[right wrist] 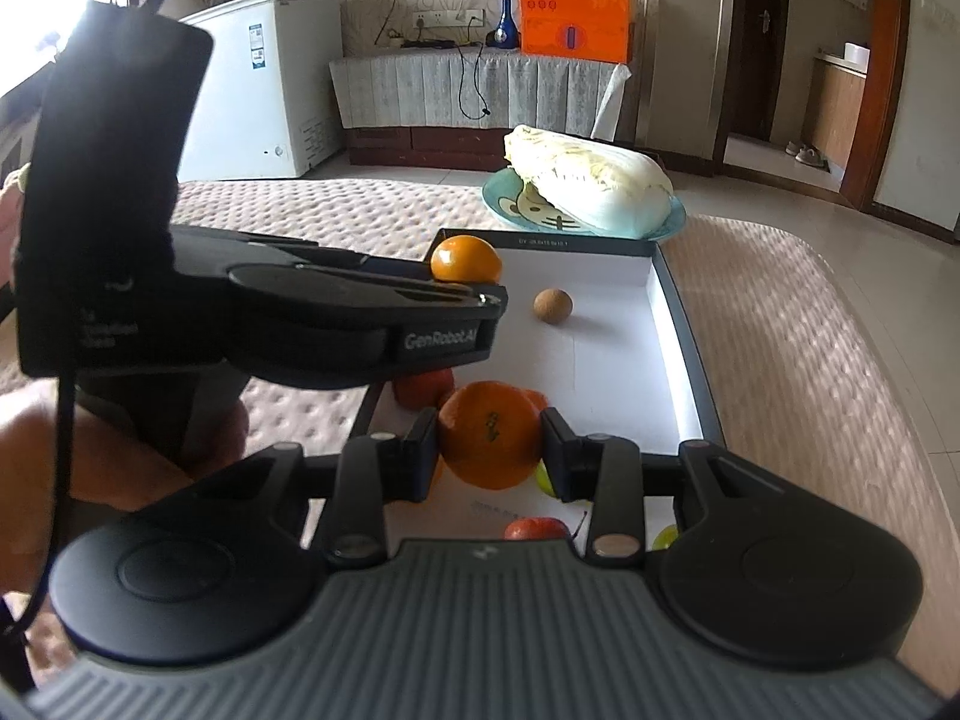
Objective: Organize fruits
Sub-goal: 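Lower both oranges into the box and open both grippers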
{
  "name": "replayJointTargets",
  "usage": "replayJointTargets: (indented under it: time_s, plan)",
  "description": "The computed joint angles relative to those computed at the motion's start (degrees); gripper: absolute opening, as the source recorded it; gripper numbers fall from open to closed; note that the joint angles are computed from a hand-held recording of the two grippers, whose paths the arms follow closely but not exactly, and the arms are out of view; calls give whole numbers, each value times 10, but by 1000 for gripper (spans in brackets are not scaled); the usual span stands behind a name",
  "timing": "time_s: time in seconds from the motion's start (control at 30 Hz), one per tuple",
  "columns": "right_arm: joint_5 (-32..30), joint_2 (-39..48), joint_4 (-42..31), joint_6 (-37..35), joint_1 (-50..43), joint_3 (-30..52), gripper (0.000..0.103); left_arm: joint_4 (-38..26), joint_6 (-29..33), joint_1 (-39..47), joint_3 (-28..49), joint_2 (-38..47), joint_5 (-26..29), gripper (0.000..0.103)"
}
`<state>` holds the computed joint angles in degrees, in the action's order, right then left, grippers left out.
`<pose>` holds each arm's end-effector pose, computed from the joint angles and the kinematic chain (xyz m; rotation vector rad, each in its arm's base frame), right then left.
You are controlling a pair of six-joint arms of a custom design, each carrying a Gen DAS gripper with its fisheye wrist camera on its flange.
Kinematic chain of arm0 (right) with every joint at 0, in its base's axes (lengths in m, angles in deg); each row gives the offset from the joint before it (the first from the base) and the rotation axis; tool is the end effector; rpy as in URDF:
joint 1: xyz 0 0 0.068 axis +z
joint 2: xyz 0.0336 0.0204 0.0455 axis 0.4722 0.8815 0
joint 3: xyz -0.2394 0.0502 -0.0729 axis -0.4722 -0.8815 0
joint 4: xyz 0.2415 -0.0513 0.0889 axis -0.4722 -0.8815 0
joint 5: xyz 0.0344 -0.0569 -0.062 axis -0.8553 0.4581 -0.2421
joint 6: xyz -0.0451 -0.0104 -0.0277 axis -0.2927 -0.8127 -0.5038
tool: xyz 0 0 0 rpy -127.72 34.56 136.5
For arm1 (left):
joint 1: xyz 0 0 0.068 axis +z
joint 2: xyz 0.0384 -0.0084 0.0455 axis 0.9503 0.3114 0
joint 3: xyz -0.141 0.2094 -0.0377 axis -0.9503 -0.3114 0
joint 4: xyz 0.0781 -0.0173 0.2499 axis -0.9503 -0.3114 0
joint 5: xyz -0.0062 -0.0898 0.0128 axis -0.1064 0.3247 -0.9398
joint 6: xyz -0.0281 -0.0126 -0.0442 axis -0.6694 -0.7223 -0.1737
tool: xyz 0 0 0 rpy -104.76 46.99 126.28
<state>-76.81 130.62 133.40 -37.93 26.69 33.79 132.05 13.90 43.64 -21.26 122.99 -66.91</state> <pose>0.2610 0.0042 0.0246 -0.3921 2.1928 0.2170 0.2895 -0.1500 0.0530 0.2478 2.1239 -0.2621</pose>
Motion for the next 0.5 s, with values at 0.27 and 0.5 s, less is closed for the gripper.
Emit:
replayJointTargets:
  time_s: [0.27, 0.5]
  plan:
    - [49, 35, -17, 28, 4, 36, 40, 16, -4, -10, 2, 11, 16, 59]
    - [95, 56, -8, 23, 16, 38, 83, 22, -7, -24, -43, -38, -35, 89]
